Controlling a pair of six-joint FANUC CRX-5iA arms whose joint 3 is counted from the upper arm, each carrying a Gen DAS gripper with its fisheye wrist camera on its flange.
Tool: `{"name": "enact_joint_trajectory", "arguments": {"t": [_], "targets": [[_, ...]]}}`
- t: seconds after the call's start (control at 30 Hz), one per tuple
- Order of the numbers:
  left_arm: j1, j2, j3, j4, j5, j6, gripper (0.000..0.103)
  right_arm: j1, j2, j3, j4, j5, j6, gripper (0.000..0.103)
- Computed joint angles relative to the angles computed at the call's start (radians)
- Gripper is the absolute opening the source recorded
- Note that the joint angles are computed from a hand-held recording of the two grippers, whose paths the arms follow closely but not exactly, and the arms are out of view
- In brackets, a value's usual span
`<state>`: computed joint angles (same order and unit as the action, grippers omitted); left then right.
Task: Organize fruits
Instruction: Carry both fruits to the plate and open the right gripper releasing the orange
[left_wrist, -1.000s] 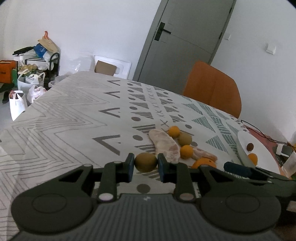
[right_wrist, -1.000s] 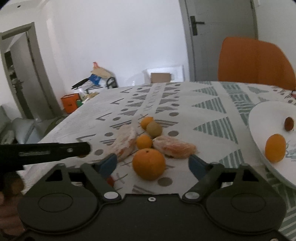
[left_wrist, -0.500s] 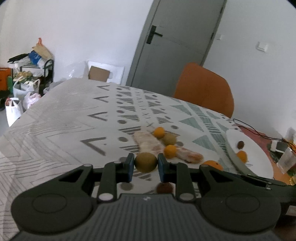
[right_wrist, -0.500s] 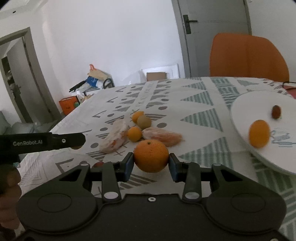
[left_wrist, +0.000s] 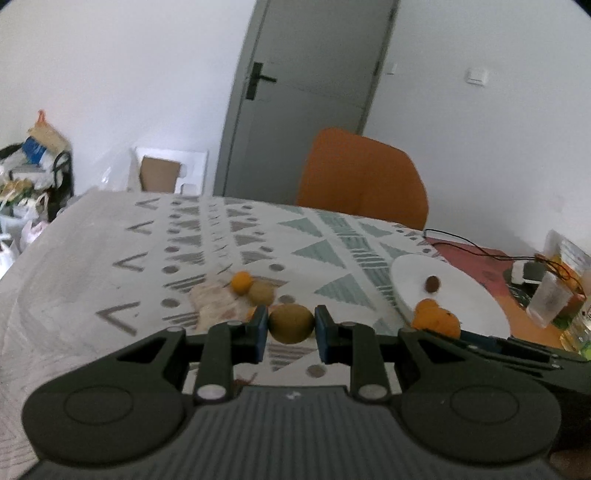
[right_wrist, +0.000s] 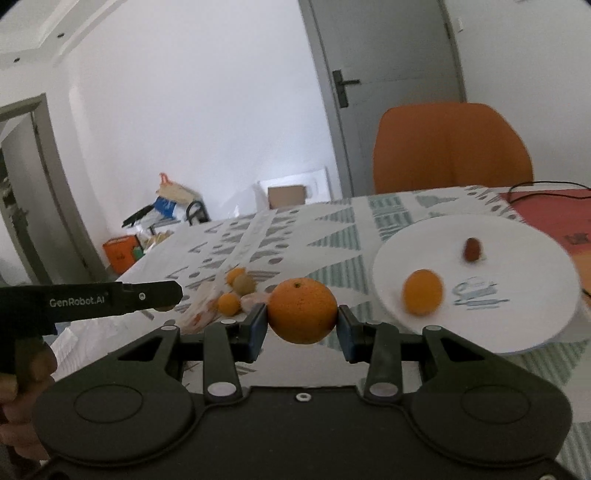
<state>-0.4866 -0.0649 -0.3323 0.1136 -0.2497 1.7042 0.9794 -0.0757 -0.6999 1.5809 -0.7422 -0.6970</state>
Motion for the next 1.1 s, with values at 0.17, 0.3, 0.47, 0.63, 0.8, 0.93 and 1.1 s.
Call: {"name": "enact_joint_trajectory", "arguments": {"t": [0.17, 0.3, 0.47, 0.63, 0.8, 0.93, 1.1], "targets": [[-0.042, 0.018, 0.049, -0.067, -0.006, 0.039, 0.025, 0.008, -0.04, -0.044, 0.006, -0.049, -0.038, 0.038], [-0.07, 0.038, 0.08, -0.089, -0.015, 0.053, 0.025, 0.017, -0.072, -0.078, 0.0, -0.087, -0.063, 0.038], [-0.102, 0.063, 0.118, -0.128, -0.034, 0.079, 0.025, 0.026, -0.106, -0.113, -0.008, -0.121, -0.084, 0.038], [-0.129, 0.088, 0.162, -0.187, -0.06, 0.124, 0.025, 0.021, -0.138, -0.149, -0.009, -0.14, -0.111, 0.039], [-0.145, 0.118, 0.195, -0.198, -0.076, 0.123, 0.025, 0.012, -0.155, -0.172, -0.017, -0.151, -0.121, 0.039], [-0.153, 0.144, 0.218, -0.193, -0.085, 0.108, 0.025, 0.008, -0.162, -0.186, -0.027, -0.16, -0.137, 0.039], [-0.16, 0.179, 0.239, -0.164, -0.079, 0.079, 0.025, 0.004, -0.17, -0.197, -0.05, -0.173, -0.147, 0.039]]}}
